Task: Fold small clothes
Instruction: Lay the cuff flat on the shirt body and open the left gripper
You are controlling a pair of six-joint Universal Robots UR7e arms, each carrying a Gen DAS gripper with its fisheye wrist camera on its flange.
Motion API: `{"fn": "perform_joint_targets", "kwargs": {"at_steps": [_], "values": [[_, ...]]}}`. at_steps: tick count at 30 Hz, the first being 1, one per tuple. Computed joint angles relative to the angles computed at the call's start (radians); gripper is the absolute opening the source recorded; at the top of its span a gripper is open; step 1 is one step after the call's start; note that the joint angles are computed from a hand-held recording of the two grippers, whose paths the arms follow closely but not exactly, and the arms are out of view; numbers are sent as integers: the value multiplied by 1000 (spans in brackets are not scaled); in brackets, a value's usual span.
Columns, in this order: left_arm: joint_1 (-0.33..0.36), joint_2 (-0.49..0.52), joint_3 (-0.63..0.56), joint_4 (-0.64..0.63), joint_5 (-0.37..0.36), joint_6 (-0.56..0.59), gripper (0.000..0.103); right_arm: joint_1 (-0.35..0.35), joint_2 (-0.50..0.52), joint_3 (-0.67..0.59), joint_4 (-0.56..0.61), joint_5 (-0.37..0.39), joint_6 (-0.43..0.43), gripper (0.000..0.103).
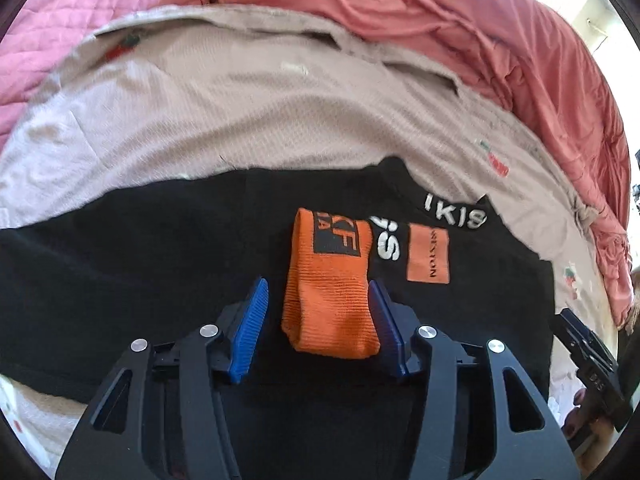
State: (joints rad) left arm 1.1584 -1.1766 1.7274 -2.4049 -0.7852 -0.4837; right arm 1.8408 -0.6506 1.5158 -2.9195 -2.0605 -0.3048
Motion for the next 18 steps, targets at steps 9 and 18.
{"fn": "perform_joint_targets", "kwargs": {"at_steps": [9, 18], "values": [[-29, -5, 41, -116, 46, 72, 8, -8, 10, -5, 15, -12, 3, 61], [-29, -13, 59, 2, 182, 45, 5, 4, 54, -26, 68, -77, -40, 64]]}}
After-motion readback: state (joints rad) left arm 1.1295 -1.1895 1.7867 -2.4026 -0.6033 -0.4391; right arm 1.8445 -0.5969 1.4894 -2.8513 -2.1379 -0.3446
